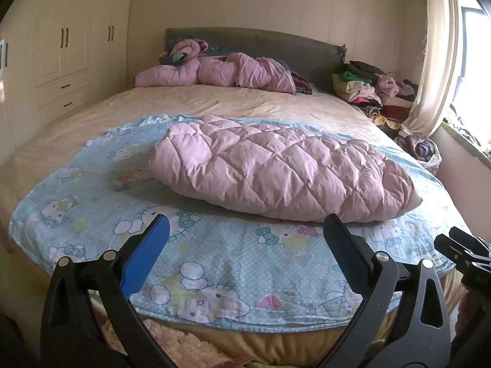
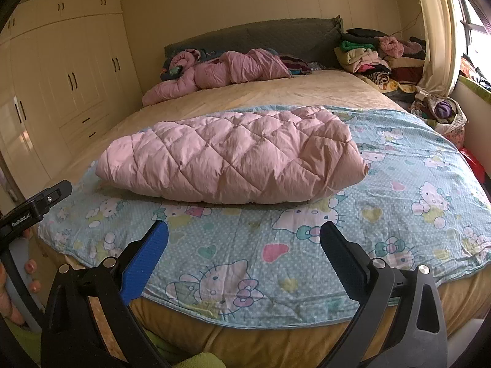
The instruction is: Fold large clothes
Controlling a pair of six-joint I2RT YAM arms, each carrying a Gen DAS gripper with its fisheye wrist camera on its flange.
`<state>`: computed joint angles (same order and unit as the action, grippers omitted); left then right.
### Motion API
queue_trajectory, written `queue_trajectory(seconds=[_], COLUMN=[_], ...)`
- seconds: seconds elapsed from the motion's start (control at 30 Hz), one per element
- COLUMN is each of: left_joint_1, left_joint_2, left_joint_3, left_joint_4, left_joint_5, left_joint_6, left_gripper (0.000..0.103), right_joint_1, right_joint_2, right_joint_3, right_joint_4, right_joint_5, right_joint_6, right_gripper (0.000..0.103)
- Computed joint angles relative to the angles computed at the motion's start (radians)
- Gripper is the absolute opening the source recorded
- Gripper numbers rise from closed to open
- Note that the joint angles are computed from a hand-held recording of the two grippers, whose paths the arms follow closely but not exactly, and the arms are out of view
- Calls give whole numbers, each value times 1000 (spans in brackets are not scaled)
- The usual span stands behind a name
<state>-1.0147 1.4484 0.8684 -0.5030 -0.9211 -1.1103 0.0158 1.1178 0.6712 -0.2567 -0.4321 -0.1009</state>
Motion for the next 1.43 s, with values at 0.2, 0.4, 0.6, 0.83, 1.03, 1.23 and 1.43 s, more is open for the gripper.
queue_trajectory(seconds=[0.2,0.4,0.6,0.83,1.03,1.23,1.43], left_joint_1=[0,-1,5,18,55,183,747], left_joint_2=[2,-9,-18,-57,-90,-194,-432], left_joint_3=[2,-26,-42,-112,-187,-309,-496], left_joint_4=[-5,-7,-5,-8,11,64,178], left_joint_5=[-1,10,30,70,112,177,319], left_joint_6=[-1,-12,-17,-47,-75,-19,397], left_gripper=[94,94,94,94,94,94,94], right_joint_1=[5,11,32,68,37,-145,-627], right_joint_2=[-1,2,4,7,-6,-29,268], right_joint_3=[0,1,-4,-42,-81,-126,-36], right_joint_4=[1,2,2,39,90,140,191], right_joint_5=[5,10,28,72,85,51,150], right_joint_6=[2,0,-7,11,46,56,-22], right_gripper=[99,99,99,99,99,99,99])
